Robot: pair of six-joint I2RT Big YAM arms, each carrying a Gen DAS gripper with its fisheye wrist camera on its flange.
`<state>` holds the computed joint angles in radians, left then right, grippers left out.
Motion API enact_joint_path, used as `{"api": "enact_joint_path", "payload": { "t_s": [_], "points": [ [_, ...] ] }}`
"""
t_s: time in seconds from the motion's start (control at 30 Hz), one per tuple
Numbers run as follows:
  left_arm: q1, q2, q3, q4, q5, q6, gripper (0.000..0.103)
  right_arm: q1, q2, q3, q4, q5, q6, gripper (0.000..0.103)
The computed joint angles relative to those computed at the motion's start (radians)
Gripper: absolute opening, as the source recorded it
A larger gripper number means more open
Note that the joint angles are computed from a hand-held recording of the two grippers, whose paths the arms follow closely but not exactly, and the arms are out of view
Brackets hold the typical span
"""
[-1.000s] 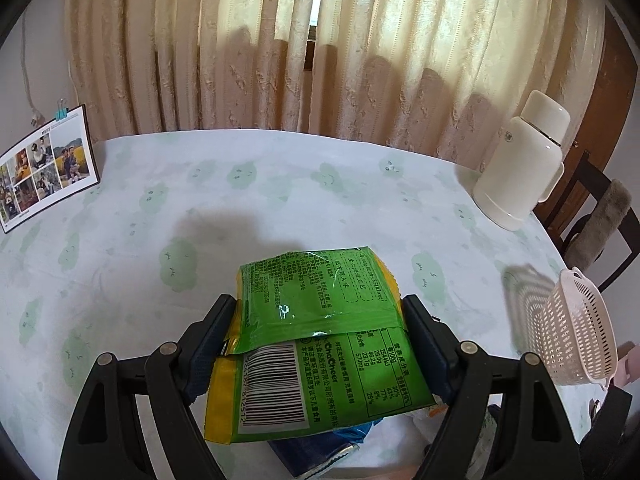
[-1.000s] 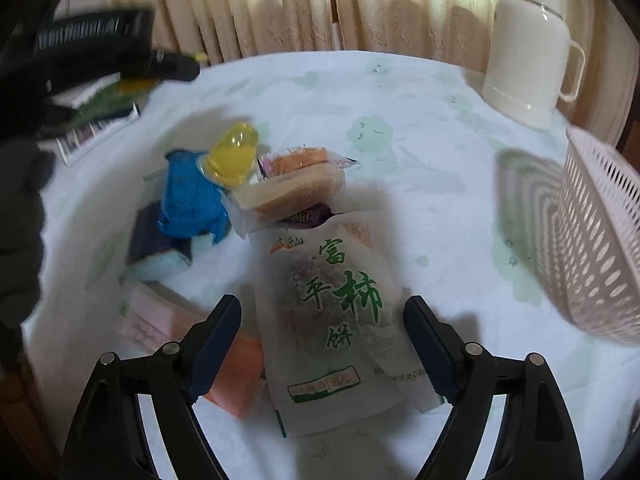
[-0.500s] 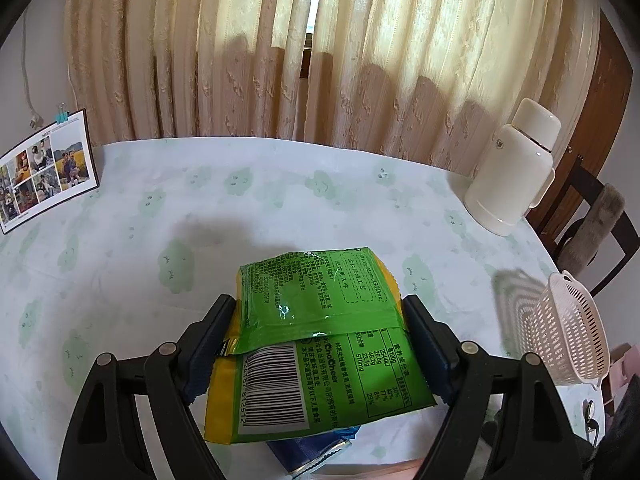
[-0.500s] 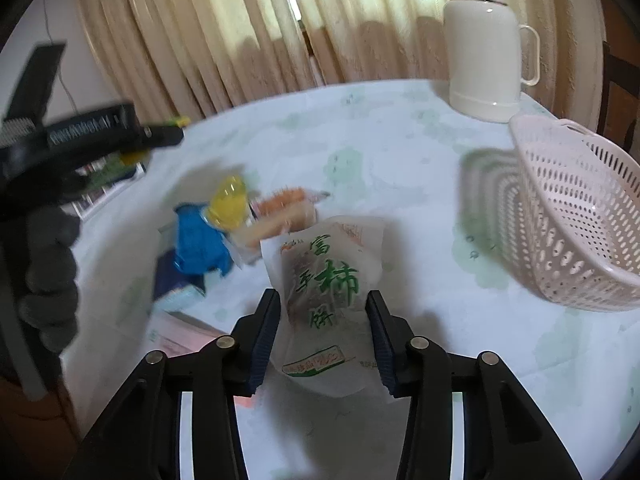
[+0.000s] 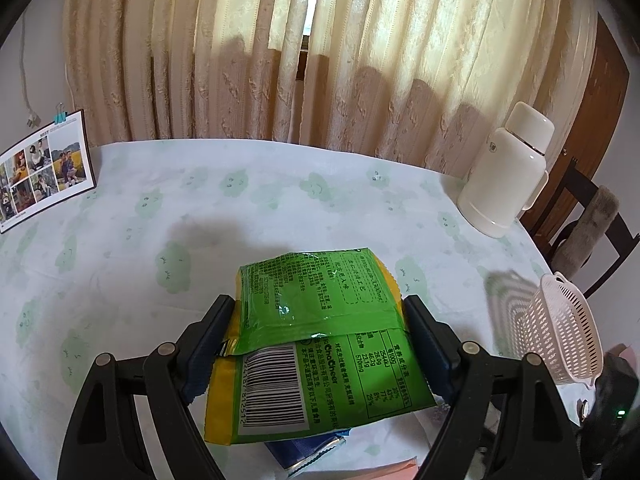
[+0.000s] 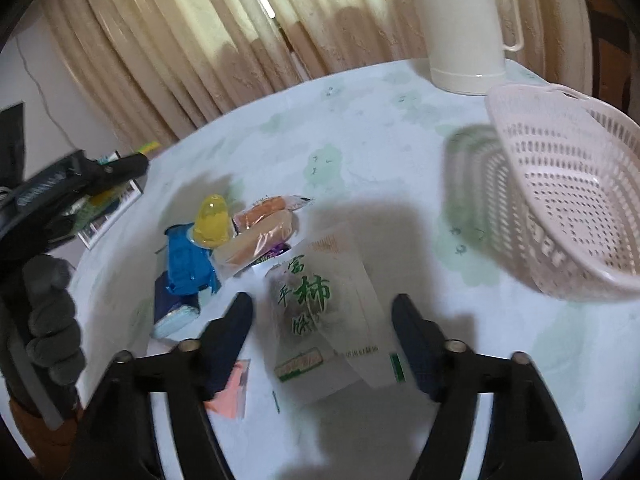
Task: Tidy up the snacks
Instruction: 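Lift the white paper bag with the right gripper while the left gripper holds the chip bag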
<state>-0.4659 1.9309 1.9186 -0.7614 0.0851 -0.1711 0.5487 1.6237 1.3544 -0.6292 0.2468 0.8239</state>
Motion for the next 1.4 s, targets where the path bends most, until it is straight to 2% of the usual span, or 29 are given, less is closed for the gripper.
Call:
{"api": "enact_joint_path", "payload": {
  "t_s": [0.1, 0.2, 0.27, 0.33, 0.43, 0.63, 0.77, 0.87, 0.97, 1.07, 1.13, 1.2, 1.27, 1.4],
  "points": [
    [0.003, 0.000, 0.000, -0.001, 0.007, -0.004, 0.081, 0.002, 0.059, 0.070, -0.071, -0.003, -0.045, 0.074],
    [0.003, -0.001, 0.000, -0.001, 0.008, -0.008, 0.081, 0.028, 0.125, 0.159, -0.178, 0.084, -0.117, 0.072],
    [0.003, -0.001, 0.000, -0.002, 0.010, -0.011, 0.081, 0.047, 0.151, 0.194, -0.223, 0.142, -0.138, 0.061],
    [0.004, -0.001, 0.001, -0.003, 0.011, -0.011, 0.081, 0.053, 0.143, 0.185, -0.207, 0.139, -0.146, 0.044],
    [0.004, -0.002, -0.001, -0.001, 0.013, -0.010, 0.081, 0.055, 0.114, 0.152, -0.175, 0.128, -0.128, 0.036],
    [-0.001, -0.006, -0.009, 0.006, 0.013, -0.007, 0.082, 0.063, 0.041, 0.093, -0.112, 0.152, -0.084, 0.029],
    [-0.004, -0.004, -0.008, 0.004, 0.013, -0.006, 0.082, 0.074, 0.003, 0.087, -0.101, 0.200, -0.083, 0.026],
    [-0.006, -0.003, -0.006, 0.002, 0.012, -0.006, 0.082, 0.078, -0.016, 0.085, -0.099, 0.221, -0.095, 0.020],
    [-0.006, -0.003, -0.007, 0.004, 0.012, -0.009, 0.082, 0.077, -0.019, 0.082, -0.106, 0.228, -0.089, 0.020],
    [-0.006, -0.003, -0.007, 0.004, 0.013, -0.011, 0.082, 0.058, -0.020, 0.060, -0.092, 0.190, -0.050, 0.025],
    [-0.006, -0.004, -0.008, 0.006, 0.014, -0.015, 0.082, 0.045, -0.020, 0.044, -0.082, 0.175, -0.027, 0.050],
    [-0.006, -0.004, -0.009, 0.007, 0.015, -0.018, 0.082, 0.032, -0.014, 0.035, -0.065, 0.144, -0.022, 0.061],
    [-0.005, -0.004, -0.008, 0.006, 0.017, -0.018, 0.082, 0.023, -0.001, 0.036, -0.059, 0.118, -0.030, 0.061],
    [-0.004, -0.004, -0.008, 0.005, 0.018, -0.018, 0.082, 0.013, 0.052, 0.072, -0.098, 0.079, -0.050, 0.061]
  ]
}}
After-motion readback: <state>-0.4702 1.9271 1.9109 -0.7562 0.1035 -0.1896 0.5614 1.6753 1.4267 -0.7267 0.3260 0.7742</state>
